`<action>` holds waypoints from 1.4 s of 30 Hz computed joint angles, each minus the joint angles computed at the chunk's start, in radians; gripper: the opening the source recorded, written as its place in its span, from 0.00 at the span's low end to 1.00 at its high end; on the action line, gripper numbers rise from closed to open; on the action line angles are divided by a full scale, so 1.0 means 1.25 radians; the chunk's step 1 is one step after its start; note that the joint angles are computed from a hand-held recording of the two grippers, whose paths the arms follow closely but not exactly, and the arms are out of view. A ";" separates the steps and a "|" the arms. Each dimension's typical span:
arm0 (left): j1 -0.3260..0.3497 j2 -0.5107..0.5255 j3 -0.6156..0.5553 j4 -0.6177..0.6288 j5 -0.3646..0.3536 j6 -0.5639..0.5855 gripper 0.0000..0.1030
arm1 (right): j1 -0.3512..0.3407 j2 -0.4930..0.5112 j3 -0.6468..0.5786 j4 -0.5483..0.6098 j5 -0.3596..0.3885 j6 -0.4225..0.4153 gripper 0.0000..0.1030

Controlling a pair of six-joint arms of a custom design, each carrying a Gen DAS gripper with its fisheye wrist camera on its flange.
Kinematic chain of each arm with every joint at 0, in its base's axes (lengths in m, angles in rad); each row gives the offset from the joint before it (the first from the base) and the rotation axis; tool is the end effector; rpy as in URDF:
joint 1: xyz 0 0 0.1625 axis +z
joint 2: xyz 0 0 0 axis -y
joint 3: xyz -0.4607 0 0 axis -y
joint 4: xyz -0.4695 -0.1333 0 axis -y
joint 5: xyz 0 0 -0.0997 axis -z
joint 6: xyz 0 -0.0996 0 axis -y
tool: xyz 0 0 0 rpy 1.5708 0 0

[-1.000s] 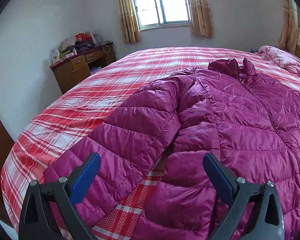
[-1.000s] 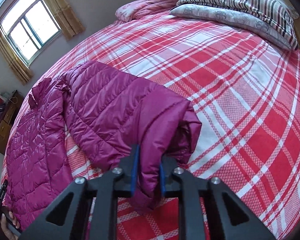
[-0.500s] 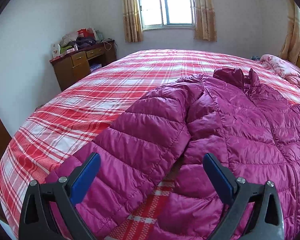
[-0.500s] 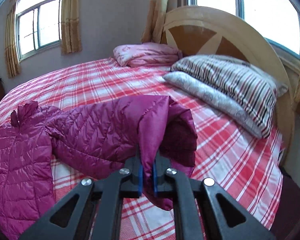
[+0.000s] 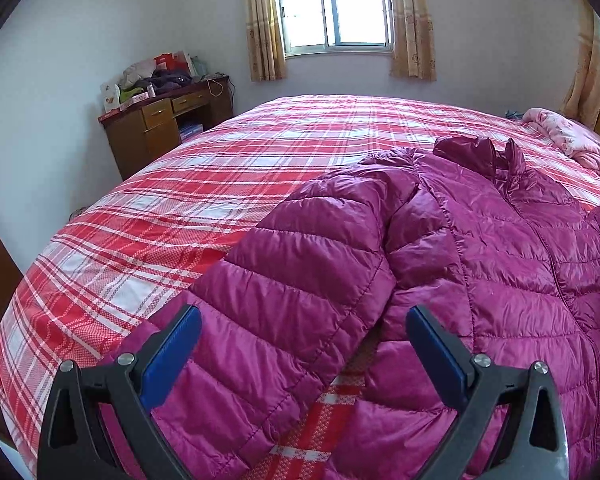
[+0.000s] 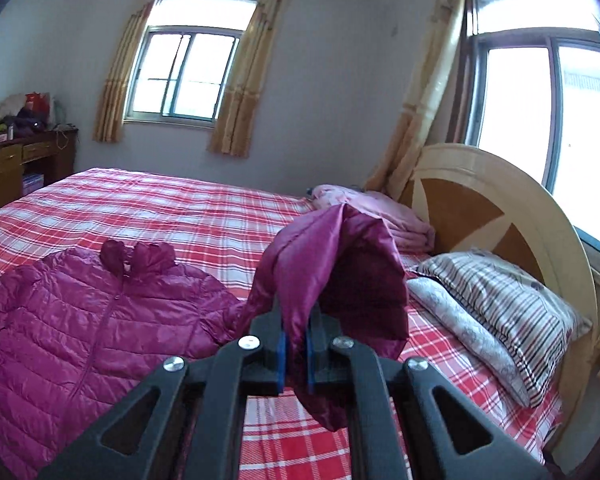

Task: Fold large clothes
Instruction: 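Lift the held sleeve across the jacket body and open the right tool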

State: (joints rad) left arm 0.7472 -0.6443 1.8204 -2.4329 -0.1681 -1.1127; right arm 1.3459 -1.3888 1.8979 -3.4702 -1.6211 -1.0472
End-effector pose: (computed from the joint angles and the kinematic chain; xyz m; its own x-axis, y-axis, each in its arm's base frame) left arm -0.3111 -0.6038 -0.0408 -0.5773 -0.4339 -0.6917 0.4069 0.5815 -0.7044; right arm -0.0108 -0.6224 0.4670 -0.5159 -0.0161 0.8565 -0.8136 0.3221 -0.4841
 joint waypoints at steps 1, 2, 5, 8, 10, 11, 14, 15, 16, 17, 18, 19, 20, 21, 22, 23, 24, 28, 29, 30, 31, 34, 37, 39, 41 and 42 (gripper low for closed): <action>0.000 -0.002 0.002 0.000 0.002 0.000 0.99 | 0.008 0.004 0.002 -0.002 0.002 -0.009 0.09; 0.000 -0.004 0.004 -0.002 0.004 0.001 0.99 | 0.014 0.009 0.006 -0.008 0.004 -0.021 0.09; 0.001 -0.010 0.010 -0.013 0.007 0.007 0.99 | 0.030 0.026 0.013 -0.012 0.010 -0.050 0.09; 0.003 -0.013 0.017 -0.035 0.004 0.020 0.99 | 0.042 0.042 0.021 -0.014 0.013 -0.068 0.09; 0.004 -0.013 0.020 -0.049 0.003 0.030 0.99 | 0.051 0.052 0.027 -0.016 0.013 -0.075 0.09; 0.004 -0.013 0.021 -0.049 0.001 0.031 0.99 | 0.056 0.059 0.027 -0.015 0.014 -0.079 0.09; 0.007 -0.015 0.024 -0.057 -0.005 0.034 0.99 | 0.076 0.087 0.025 -0.028 0.004 -0.100 0.09; 0.008 -0.017 0.025 -0.056 -0.008 0.033 0.99 | 0.082 0.097 0.024 -0.031 0.001 -0.109 0.09; 0.008 -0.018 0.027 -0.059 -0.011 0.034 0.99 | 0.087 0.108 0.022 -0.030 -0.002 -0.114 0.09; 0.009 -0.019 0.029 -0.066 -0.012 0.038 0.99 | 0.091 0.116 0.020 -0.025 -0.006 -0.120 0.09; 0.009 -0.020 0.031 -0.068 -0.013 0.039 0.99 | 0.096 0.126 0.018 -0.023 -0.011 -0.127 0.09; 0.009 -0.022 0.033 -0.069 -0.013 0.039 0.99 | 0.100 0.137 0.017 -0.021 -0.015 -0.132 0.09; 0.009 -0.025 0.036 -0.070 -0.014 0.041 0.99 | 0.104 0.147 0.016 -0.016 -0.020 -0.136 0.09; 0.010 -0.026 0.038 -0.077 -0.016 0.047 0.99 | 0.106 0.154 0.014 -0.008 -0.024 -0.135 0.08; 0.010 -0.028 0.040 -0.082 -0.017 0.053 0.99 | 0.109 0.163 0.013 -0.003 -0.026 -0.133 0.08; 0.010 -0.031 0.043 -0.081 -0.016 0.053 0.99 | 0.111 0.170 0.010 0.001 -0.029 -0.130 0.08; 0.011 -0.035 0.045 -0.072 -0.014 0.046 0.99 | 0.113 0.178 0.008 0.004 -0.032 -0.128 0.08; 0.017 -0.049 0.053 -0.046 -0.015 0.018 0.99 | 0.120 0.214 -0.007 0.028 -0.056 -0.114 0.08; 0.019 -0.051 0.054 -0.053 -0.021 0.022 0.99 | 0.121 0.224 -0.012 0.036 -0.063 -0.108 0.08; 0.022 -0.051 0.054 -0.065 -0.028 0.032 0.99 | 0.122 0.234 -0.016 0.042 -0.069 -0.101 0.08; 0.024 -0.052 0.053 -0.064 -0.031 0.033 0.99 | 0.124 0.245 -0.020 0.047 -0.075 -0.097 0.08; 0.025 -0.051 0.045 -0.026 -0.026 0.016 0.99 | 0.126 0.271 -0.025 0.052 -0.086 -0.097 0.08; 0.024 -0.047 0.041 -0.021 -0.025 0.021 0.99 | 0.123 0.288 -0.032 0.070 -0.093 -0.085 0.08; 0.023 -0.044 0.039 -0.027 -0.024 0.032 0.99 | 0.117 0.289 -0.043 0.125 -0.090 -0.057 0.11; 0.024 -0.040 0.033 -0.024 -0.025 0.038 0.99 | 0.109 0.284 -0.059 0.223 -0.077 -0.017 0.14; 0.024 -0.038 0.029 -0.014 -0.025 0.035 0.99 | 0.102 0.279 -0.065 0.271 -0.058 0.001 0.25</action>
